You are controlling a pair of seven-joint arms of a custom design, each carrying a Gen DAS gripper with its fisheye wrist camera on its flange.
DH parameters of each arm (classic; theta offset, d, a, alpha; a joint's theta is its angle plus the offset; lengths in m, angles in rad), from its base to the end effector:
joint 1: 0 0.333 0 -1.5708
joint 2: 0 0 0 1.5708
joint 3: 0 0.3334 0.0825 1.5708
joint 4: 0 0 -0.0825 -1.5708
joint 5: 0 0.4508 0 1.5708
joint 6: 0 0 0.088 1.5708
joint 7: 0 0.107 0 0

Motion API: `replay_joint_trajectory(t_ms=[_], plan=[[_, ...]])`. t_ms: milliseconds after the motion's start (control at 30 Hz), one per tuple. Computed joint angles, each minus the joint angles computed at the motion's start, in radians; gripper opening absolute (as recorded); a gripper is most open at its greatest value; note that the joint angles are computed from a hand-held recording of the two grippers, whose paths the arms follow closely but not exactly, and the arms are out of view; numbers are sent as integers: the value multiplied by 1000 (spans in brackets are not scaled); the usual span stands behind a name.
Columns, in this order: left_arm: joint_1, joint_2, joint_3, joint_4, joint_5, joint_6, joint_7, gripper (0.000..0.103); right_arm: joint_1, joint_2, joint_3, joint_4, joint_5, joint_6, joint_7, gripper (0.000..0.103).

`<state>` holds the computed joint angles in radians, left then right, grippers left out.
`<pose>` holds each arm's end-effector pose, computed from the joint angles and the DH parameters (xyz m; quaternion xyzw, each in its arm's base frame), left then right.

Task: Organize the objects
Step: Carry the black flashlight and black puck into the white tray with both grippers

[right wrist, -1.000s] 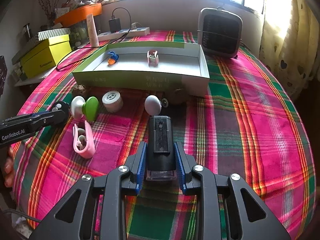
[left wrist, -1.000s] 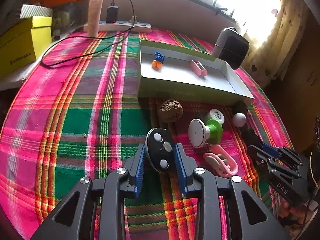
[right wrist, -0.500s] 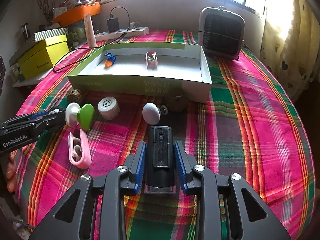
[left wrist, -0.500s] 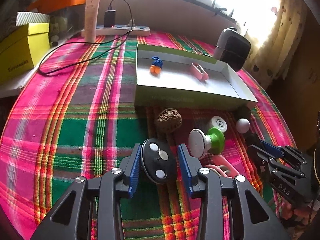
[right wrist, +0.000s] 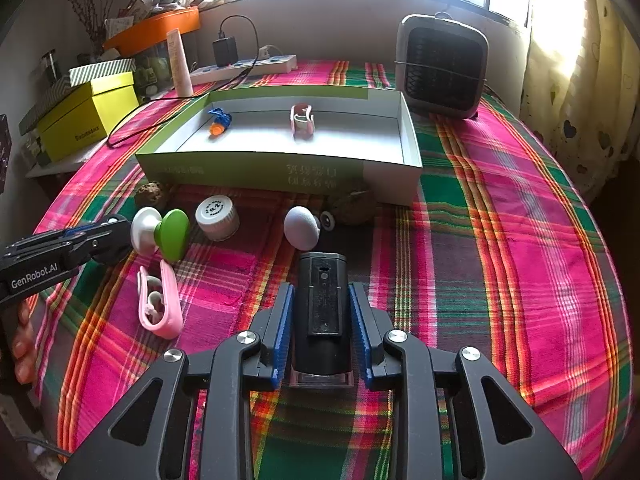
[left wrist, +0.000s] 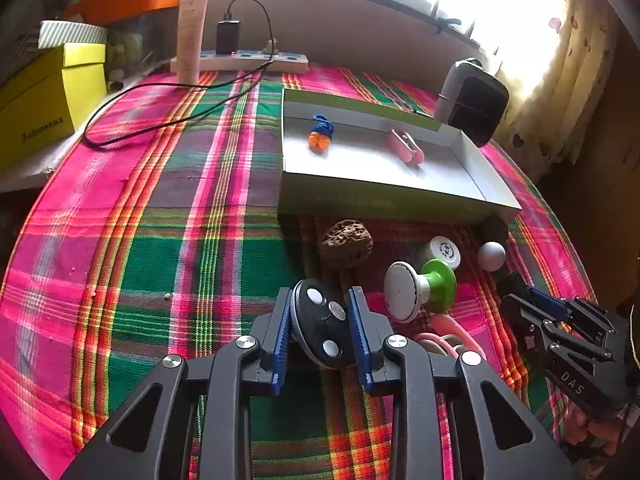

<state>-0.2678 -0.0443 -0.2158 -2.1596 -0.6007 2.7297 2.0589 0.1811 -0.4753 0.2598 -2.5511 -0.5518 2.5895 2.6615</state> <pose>0.5639 -0.2733 0.4640 -0.4806 0.8056 -0.3392 0.0708 0.4341 0.2176 0.4602 -0.5802 0.7412 -0.2578 0.2180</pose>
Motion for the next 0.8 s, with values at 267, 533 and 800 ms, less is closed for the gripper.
replay_joint_trajectory(t_ms=[267, 533, 800], plan=[[2, 0, 2, 4, 6, -6, 6, 23, -3, -4, 1, -4, 0, 6, 7, 29], [-2, -11, 2, 3, -2, -4, 12, 23, -1, -13, -3, -9, 7, 15, 4, 29], [-9, -26, 9, 12, -18, -21, 34, 23, -1, -30, -7, -6, 25, 9, -19, 29]])
